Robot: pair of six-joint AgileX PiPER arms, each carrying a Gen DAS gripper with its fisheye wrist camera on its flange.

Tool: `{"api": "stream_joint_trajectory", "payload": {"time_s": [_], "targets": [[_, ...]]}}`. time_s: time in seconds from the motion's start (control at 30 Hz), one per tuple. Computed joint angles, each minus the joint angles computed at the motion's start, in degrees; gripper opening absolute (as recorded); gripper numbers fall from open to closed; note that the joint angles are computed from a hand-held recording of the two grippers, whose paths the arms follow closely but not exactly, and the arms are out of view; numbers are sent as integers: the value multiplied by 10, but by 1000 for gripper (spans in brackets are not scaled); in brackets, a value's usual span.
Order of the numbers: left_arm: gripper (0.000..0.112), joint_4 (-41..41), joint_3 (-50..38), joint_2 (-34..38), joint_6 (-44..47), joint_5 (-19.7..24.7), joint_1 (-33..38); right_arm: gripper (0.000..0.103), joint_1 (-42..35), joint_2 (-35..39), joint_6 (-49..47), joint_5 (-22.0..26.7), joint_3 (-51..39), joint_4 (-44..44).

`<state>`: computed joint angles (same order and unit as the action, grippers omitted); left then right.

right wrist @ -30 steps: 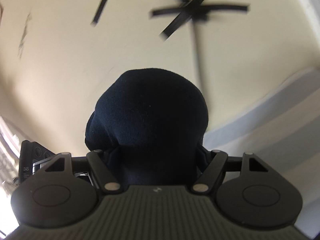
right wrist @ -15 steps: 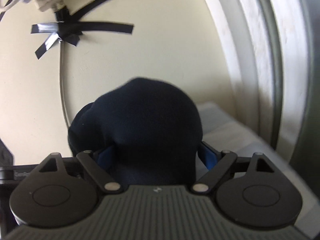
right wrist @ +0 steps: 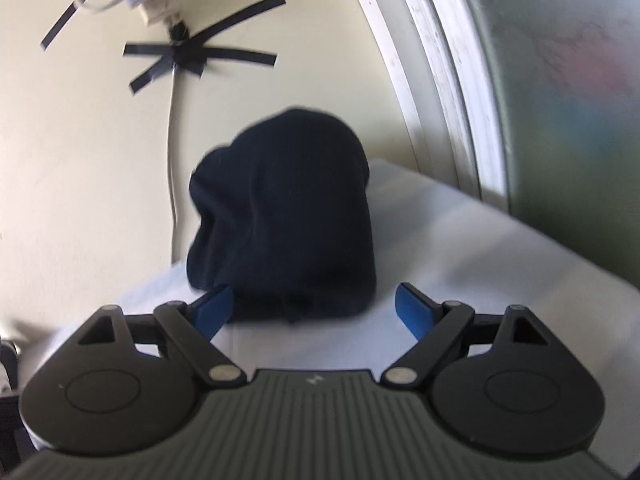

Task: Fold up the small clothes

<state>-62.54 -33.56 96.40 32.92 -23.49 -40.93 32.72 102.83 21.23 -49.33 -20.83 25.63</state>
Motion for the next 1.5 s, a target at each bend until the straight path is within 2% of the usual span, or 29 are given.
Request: {"api": "stream_joint_trajectory", "payload": {"time_s": [0.07,0.17,0.27,0.4,0.57,0.8,0.93,1.03,1.33,1.5], "targets": [[93,-61,27,-24,58,-48,-40,90,74,0,-32,-5,10,98],[98,-103,75,-48,66,-112,-88,90,165,1,-67,1,5,226],[101,-110,126,-86,32,-124,-107,91,235,9,-133,3,-20,350],[102,-144,176,-126,9,-151,-131,92,310,25,-197,-4,-48,464],[103,-222,197,-139,32,-217,-200,93,370,53,-248,-23,-78,552],[103,-234,210,-144,13,-237,-216,94,395,77,-283,-40,-103,604],[103,-236,213,-149,7,-224,-201,95,396,83,-296,-41,-111,613],[103,-240,211,-146,11,-221,-198,95,400,85,-289,-44,-109,612],[103,-277,197,-119,34,-260,-244,96,410,86,-255,-52,-99,599],[103,-288,192,-118,51,-258,-242,97,414,85,-232,-56,-91,588]]}}
